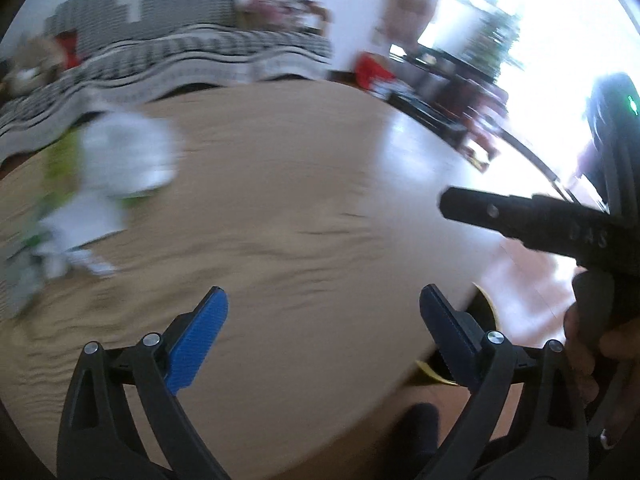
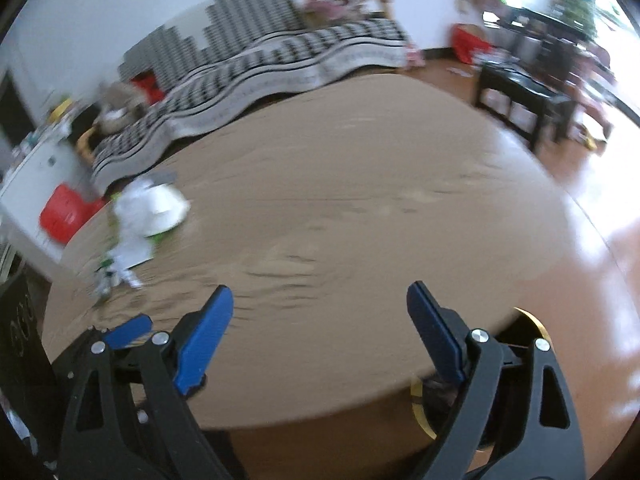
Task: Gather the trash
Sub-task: 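Swing both tools back over the table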
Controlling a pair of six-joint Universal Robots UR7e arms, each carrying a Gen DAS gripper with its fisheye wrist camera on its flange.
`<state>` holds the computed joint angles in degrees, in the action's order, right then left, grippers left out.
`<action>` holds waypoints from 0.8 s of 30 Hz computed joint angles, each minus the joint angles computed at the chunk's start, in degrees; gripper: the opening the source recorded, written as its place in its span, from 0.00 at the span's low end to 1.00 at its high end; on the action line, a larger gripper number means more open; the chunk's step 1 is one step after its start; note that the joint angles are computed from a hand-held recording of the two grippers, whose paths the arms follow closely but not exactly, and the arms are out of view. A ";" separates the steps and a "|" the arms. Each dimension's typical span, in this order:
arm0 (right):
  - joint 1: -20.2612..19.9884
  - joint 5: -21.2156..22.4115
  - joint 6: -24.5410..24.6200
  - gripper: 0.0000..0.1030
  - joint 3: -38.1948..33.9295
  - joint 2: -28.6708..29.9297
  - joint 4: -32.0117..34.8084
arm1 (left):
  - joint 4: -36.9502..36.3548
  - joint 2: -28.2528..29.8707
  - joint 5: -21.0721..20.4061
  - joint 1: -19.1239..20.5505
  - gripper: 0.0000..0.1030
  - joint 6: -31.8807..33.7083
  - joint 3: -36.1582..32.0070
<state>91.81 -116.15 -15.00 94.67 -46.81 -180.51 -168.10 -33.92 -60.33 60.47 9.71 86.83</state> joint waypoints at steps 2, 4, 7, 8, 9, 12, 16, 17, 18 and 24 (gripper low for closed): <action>1.85 1.06 -0.38 0.83 -4.02 3.70 2.72 | -2.09 -2.45 2.56 1.43 0.91 -0.22 1.66; 3.33 1.48 -1.31 0.83 -7.31 6.87 4.42 | -3.89 -4.96 5.02 2.94 0.91 -0.84 3.20; 5.77 0.98 -4.49 0.83 -13.03 12.77 6.36 | -6.29 -7.98 10.02 5.28 0.91 -2.21 4.64; 6.26 0.86 -5.33 0.83 -14.12 14.16 6.52 | -6.51 -8.65 11.30 6.14 0.91 -2.92 4.58; 6.81 0.93 -6.53 0.83 -15.74 15.90 7.44 | -6.49 -9.44 12.18 7.08 0.91 -3.74 4.59; 7.85 1.74 -8.37 0.83 -19.68 19.71 11.34 | -5.01 -10.03 14.13 9.83 0.91 -7.13 2.40; 8.91 0.64 -10.88 0.83 -23.36 23.87 13.55 | -1.20 -9.53 12.82 12.22 0.91 -8.78 -0.87; 9.16 0.24 -11.27 0.83 -24.41 24.80 13.98 | -0.54 -9.27 12.45 12.39 0.91 -8.94 -1.45; 9.34 0.00 -11.56 0.83 -25.67 25.87 14.48 | -0.04 -8.64 12.17 12.57 0.91 -8.71 -2.56; 9.03 -0.75 -10.68 0.83 -30.76 29.54 17.31 | 1.66 -3.23 14.26 12.75 0.91 -5.44 -9.32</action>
